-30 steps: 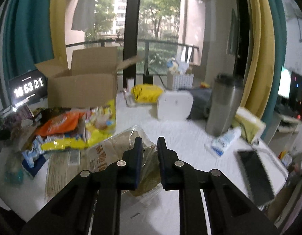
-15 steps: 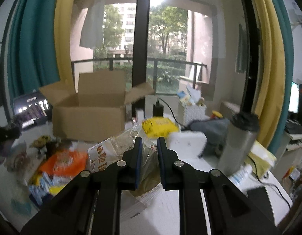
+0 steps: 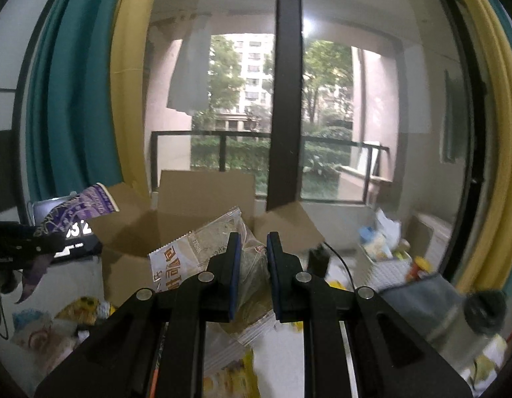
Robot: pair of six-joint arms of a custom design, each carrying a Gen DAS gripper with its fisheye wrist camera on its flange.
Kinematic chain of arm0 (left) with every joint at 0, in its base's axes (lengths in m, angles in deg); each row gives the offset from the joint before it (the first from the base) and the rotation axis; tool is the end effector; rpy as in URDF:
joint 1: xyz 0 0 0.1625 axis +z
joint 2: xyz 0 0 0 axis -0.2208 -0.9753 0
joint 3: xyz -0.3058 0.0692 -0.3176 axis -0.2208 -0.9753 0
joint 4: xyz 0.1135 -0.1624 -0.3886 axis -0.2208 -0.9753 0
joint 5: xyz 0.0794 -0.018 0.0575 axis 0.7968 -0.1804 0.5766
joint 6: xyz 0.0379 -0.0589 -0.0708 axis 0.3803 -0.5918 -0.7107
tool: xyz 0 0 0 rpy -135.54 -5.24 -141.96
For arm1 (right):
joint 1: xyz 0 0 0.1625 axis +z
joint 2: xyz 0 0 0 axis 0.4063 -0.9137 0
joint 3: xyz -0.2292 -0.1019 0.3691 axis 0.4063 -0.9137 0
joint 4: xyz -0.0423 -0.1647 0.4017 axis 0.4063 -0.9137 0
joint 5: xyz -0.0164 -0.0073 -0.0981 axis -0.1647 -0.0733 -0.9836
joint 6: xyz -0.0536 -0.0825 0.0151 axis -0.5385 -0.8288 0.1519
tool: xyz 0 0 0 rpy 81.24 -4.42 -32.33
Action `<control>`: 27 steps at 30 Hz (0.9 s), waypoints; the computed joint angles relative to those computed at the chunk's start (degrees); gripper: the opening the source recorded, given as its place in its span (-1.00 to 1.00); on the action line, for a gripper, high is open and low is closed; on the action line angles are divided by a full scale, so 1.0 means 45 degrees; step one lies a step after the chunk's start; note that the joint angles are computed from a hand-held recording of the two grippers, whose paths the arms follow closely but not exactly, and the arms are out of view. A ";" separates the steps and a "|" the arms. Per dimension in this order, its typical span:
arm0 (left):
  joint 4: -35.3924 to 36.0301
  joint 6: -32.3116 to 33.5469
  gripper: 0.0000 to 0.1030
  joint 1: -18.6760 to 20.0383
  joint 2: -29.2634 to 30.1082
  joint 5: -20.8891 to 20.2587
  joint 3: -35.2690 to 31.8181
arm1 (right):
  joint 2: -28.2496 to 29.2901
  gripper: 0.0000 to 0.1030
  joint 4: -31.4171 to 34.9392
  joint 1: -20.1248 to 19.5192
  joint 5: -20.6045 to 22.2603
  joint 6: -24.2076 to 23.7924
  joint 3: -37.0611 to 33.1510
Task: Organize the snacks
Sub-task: 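Carry both bags into the cardboard box and open both tools to release them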
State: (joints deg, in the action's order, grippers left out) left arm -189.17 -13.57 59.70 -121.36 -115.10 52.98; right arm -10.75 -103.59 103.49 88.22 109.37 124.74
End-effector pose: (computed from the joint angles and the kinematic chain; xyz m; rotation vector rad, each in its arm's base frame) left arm -0.2316 -0.5277 0.3232 0.9215 2.3450 -1.1375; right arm 0.3799 -0.4116 0.2124 0.6322 -1.6316 1.3528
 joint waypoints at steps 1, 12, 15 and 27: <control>-0.0020 0.0127 -0.15 0.0119 0.0200 -0.0095 -0.0257 | 0.0106 -0.67 0.0215 -0.0082 -0.0174 0.0035 -0.0217; 0.0126 0.1042 -0.15 0.1286 0.2512 -0.0908 -0.3200 | 0.1623 -0.67 0.3074 -0.1449 -0.1820 0.1737 -0.3234; 0.0424 0.1225 -0.15 0.1552 0.3102 -0.1004 -0.3960 | 0.2050 -0.67 0.3578 -0.1779 -0.2064 0.1985 -0.4013; 0.1124 0.0272 0.52 0.1965 0.3820 -0.0992 -0.5197 | 0.3740 -0.42 0.5266 -0.2556 -0.1791 0.3300 -0.6452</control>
State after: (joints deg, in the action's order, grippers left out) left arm -184.11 -12.35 68.54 -104.17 -119.56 29.60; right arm 6.08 -79.89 91.99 80.16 124.22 95.70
